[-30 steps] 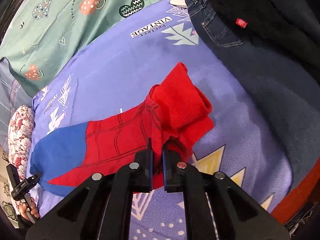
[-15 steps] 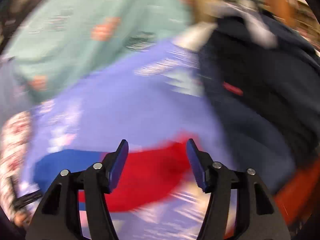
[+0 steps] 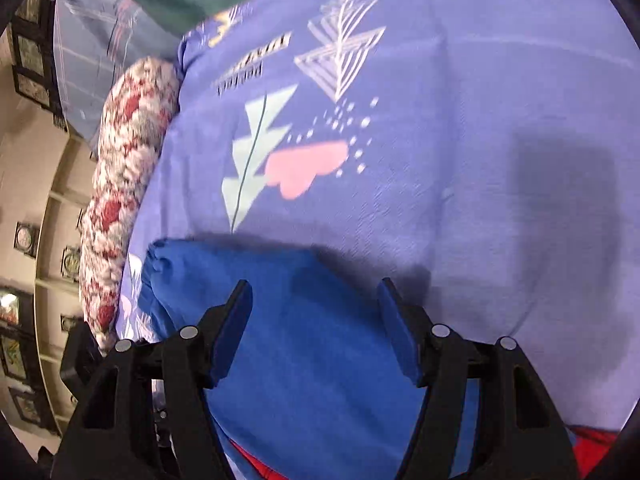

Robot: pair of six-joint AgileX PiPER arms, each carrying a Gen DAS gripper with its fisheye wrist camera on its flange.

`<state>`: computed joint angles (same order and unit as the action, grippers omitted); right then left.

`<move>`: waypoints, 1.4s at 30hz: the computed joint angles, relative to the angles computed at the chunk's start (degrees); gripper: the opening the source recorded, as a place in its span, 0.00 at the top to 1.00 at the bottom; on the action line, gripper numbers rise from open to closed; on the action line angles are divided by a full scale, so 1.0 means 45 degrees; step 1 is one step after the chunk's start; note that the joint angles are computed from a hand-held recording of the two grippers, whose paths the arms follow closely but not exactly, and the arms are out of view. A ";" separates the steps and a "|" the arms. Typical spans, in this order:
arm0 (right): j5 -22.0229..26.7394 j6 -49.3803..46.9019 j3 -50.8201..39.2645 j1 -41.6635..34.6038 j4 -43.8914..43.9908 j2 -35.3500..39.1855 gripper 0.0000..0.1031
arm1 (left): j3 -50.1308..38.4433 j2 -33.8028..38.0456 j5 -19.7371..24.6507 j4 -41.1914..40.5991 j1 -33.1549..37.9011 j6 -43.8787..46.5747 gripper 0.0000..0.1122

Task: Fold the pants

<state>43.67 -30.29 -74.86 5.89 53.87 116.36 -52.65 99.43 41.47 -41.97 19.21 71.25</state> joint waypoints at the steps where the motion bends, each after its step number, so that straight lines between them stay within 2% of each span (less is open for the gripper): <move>1: 0.0580 -0.0226 0.0087 -0.0083 0.0198 -0.0030 0.37 | -0.0099 0.0035 0.0144 0.0133 0.0091 -0.0070 0.23; 2: 0.1174 -0.0816 0.0176 -0.0319 0.0761 0.0007 0.36 | -0.0171 0.0029 0.0292 0.0255 0.0116 -0.0217 0.23; 4: 0.3150 -0.2511 0.0640 -0.0885 0.2538 0.0077 0.29 | -0.0524 0.0164 0.0627 0.0611 0.0081 -0.0736 0.23; 6: 0.4418 -0.3610 0.1055 -0.1204 0.3366 -0.0026 0.24 | -0.0941 0.0351 0.0687 0.1117 -0.0115 -0.1410 0.23; 9: 0.4635 -0.3908 0.1205 -0.1388 0.3565 0.0136 0.23 | -0.1313 0.0508 0.0452 0.1774 -0.0594 -0.2339 0.23; 13: 0.3407 -0.2989 0.0964 -0.1105 0.2898 0.0644 0.23 | -0.1317 0.0496 0.0137 0.2014 -0.0847 -0.2684 0.21; 17: 0.3779 -0.2401 -0.0444 -0.0632 0.2936 0.1475 0.24 | -0.1280 0.0520 0.0070 0.1848 -0.0777 -0.2496 0.19; 19: 0.4123 -0.2224 -0.1449 -0.0335 0.3215 0.2181 0.27 | -0.1359 0.0550 0.0055 0.1979 -0.0901 -0.2660 0.18; 20: 0.3855 -0.2093 -0.1888 -0.0116 0.3268 0.2437 0.37 | -0.1340 0.0527 0.0018 0.2006 -0.0921 -0.2666 0.18; 21: 0.3570 -0.2087 -0.2138 0.0003 0.3271 0.2556 0.55 | -0.1325 0.0519 -0.0024 0.1990 -0.0943 -0.2643 0.18; 22: 0.3045 -0.2284 -0.2179 0.0052 0.3330 0.2598 0.65 | -0.1326 0.0530 -0.0014 0.1909 -0.0921 -0.2557 0.18; 23: 0.2267 -0.2692 -0.1844 -0.0014 0.3725 0.2507 0.81 | -0.1321 0.0527 0.0067 0.1795 -0.0818 -0.2409 0.18; 24: 0.1979 -0.3252 -0.1422 -0.0222 0.4277 0.2427 0.88 | -0.1283 0.0495 0.0141 0.1699 -0.0721 -0.2287 0.18; 26: 0.1973 -0.3778 -0.1037 -0.0659 0.5040 0.2574 0.92 | -0.1250 0.0487 0.0286 0.1573 -0.0523 -0.2032 0.18; 28: 0.1500 -0.3623 -0.1002 -0.0706 0.4886 0.2515 0.96 | -0.1152 0.0420 0.0233 0.1716 -0.0506 -0.1984 0.18; 31: 0.1553 -0.3089 -0.1438 -0.0648 0.3759 0.2307 0.96 | -0.1006 0.0336 0.0086 0.1875 -0.0489 -0.1899 0.18; 38: 0.1488 -0.4284 -0.0763 -0.0746 0.3194 0.0842 0.96 | -0.0937 0.0305 0.0062 0.1802 -0.0324 -0.1650 0.18; 42: 0.1719 -0.4515 -0.0694 -0.0935 0.3154 0.0796 0.96 | -0.0790 0.0175 0.0008 0.1717 -0.0283 -0.1551 0.18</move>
<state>51.41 -50.61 -77.98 1.69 68.06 119.94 -56.20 100.21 41.51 -34.25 17.94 64.27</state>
